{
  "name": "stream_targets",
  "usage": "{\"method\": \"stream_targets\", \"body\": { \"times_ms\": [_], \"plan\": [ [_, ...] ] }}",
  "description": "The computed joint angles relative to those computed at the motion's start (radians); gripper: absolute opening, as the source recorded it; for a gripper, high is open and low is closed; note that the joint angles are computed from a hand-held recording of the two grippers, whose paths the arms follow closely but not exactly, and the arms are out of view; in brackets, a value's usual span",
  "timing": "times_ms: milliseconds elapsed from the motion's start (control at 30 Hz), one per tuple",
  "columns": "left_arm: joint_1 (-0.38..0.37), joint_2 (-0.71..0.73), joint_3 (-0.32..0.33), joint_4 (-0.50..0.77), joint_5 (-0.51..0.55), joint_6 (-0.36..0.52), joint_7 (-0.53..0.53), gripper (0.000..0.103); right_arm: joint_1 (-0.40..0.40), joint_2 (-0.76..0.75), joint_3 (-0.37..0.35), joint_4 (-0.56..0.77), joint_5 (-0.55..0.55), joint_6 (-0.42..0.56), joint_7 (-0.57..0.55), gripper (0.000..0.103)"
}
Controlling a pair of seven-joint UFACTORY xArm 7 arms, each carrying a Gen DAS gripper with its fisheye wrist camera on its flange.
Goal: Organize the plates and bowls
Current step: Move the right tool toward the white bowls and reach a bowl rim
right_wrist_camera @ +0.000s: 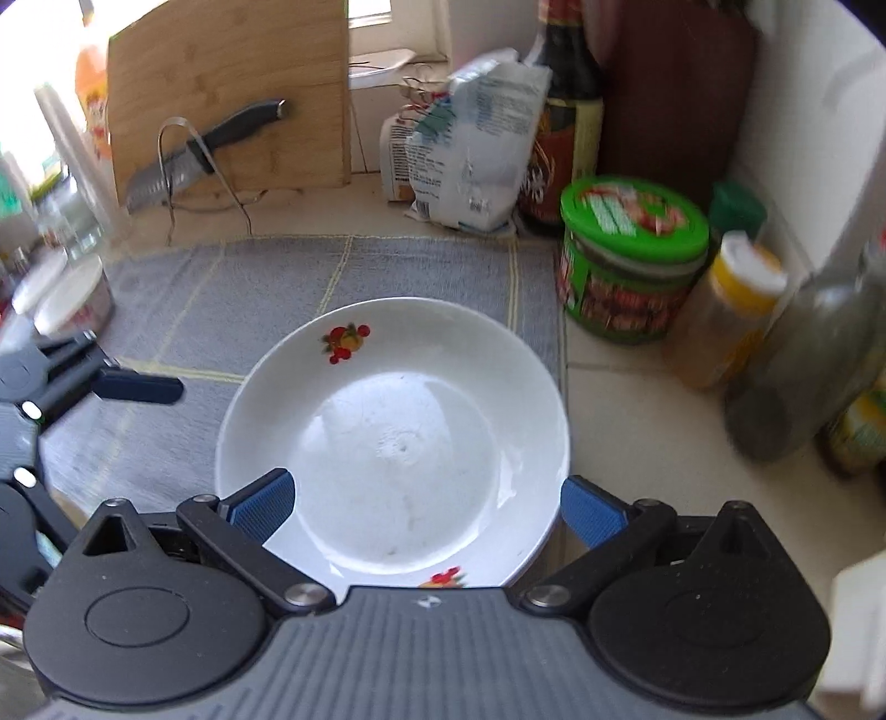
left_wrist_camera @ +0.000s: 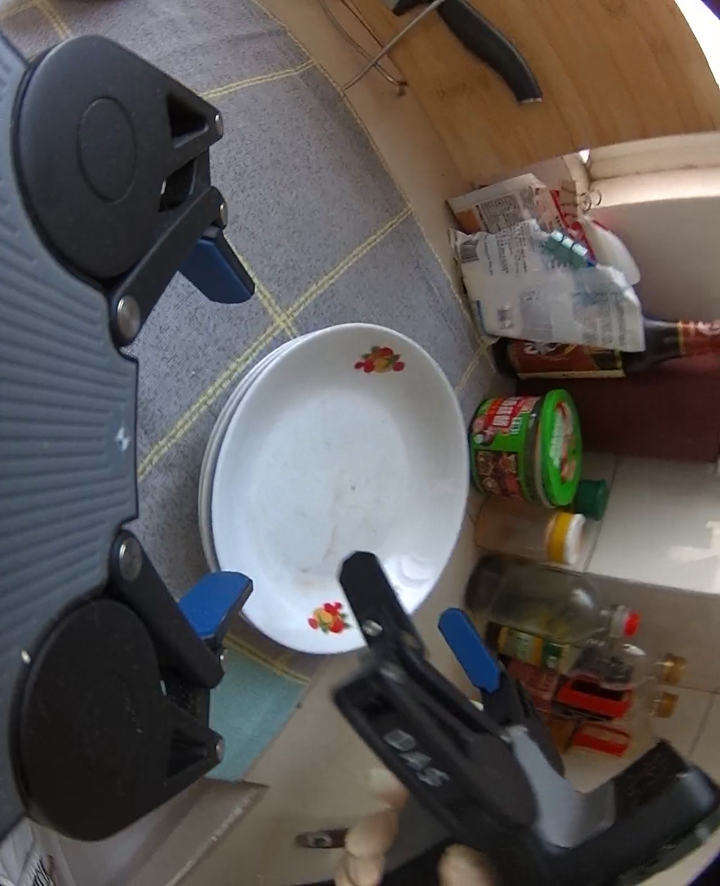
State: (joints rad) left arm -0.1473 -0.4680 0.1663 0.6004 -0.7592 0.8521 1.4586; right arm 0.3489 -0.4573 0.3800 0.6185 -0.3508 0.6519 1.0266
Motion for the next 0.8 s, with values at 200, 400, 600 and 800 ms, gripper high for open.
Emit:
{"method": "stream_targets", "body": {
  "times_ms": [200,400,600,800],
  "plan": [
    [-0.003,-0.035,0.021,-0.019,-0.042,0.002,0.041,0.102,-0.006,0.048,0.011,0.025,-0.039,-0.011,0.002,0.103],
    [0.003,-0.055,0.037,-0.033,-0.079,-0.028,0.046,0.102,-0.035,0.071,0.051,0.041,-0.136,-0.02,0.107,0.103],
    [0.013,-0.083,0.065,-0.052,-0.145,-0.095,0.043,0.102,-0.051,0.119,0.103,0.096,-0.315,0.037,0.243,0.103],
    [0.049,-0.129,0.073,-0.09,-0.157,-0.214,-0.031,0.102,-0.026,0.208,0.075,0.15,-0.478,-0.022,0.335,0.103]
  ]
}}
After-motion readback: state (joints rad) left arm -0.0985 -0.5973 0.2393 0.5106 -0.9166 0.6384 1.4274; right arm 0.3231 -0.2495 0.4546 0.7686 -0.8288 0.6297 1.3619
